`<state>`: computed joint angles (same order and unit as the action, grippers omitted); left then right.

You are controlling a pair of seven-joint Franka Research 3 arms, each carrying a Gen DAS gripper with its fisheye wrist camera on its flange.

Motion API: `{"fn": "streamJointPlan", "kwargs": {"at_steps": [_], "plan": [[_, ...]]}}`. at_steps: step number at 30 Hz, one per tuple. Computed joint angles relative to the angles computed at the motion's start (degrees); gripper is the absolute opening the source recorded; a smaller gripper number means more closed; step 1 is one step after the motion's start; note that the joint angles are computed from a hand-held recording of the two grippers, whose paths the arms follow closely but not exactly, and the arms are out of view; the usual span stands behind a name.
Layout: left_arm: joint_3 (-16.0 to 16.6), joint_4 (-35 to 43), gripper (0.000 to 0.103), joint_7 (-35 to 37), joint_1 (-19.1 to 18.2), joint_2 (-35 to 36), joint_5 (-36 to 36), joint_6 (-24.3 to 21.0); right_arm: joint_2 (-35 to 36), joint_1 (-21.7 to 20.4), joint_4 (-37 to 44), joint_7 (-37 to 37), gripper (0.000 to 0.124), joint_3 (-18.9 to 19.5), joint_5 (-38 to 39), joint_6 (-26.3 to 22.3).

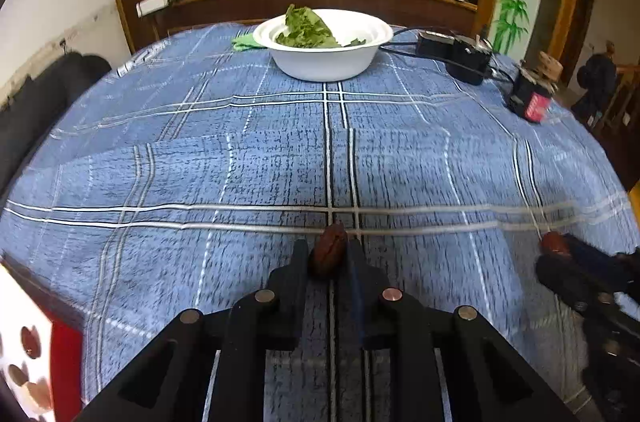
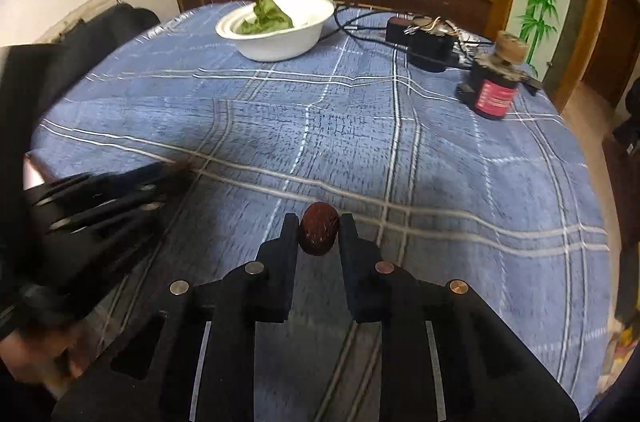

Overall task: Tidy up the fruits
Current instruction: 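Grasp a red date with the right tool while the left tool grasps the other red date, then carry both held red dates toward the red-rimmed tray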

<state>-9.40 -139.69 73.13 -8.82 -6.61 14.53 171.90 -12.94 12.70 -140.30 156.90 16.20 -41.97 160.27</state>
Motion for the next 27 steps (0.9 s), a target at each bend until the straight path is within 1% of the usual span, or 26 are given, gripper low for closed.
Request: {"fn": "streamJointPlan", "kwargs": {"at_steps": [2,3,5,7,11,16,22,27], "plan": [[1.5,-2.8,0.018,3.2,-1.9,-3.0,-4.0,-0.8,-2.4,0.7,-1.8,-0.1,0.018,0.5,0.5,0.4],[1.7,-4.5,0.018,3.4,-2.2,-4.8,-4.8,-0.8,-3.6,0.8,-2.8,0.0,0.018,0.9,0.9,0.6],[0.2,-8.1,0.018,0.9,-0.4,-9.3,-2.2,-1.4,-6.0,1.1,-4.6,-0.2,0.018,2.0,2.5,1.1],[0.8,-11.3,0.018,0.8,-1.0,-13.3,-2.0,-2.1,-8.1,1.1,-6.1,-0.2,0.018,3.7,4.2,1.2],[0.8,-17.2,0.018,-0.3,-1.4,-21.0,-0.6,-3.1,-12.0,0.8,-8.6,0.3,0.018,7.6,7.3,0.8],[2.9,-22.4,0.018,0.4,-3.6,-28.5,-1.0,-4.0,-15.6,1.2,-10.7,0.8,0.018,11.0,11.5,-0.2],[5.5,-27.1,0.018,2.4,-5.9,-36.4,-2.4,-5.6,-17.3,2.2,-10.9,0.8,0.018,14.7,14.4,-2.4],[6.1,-29.3,0.018,3.3,-5.9,-40.3,-3.1,-6.8,-17.5,2.8,-10.5,2.0,0.018,16.6,14.7,-3.1]]}}
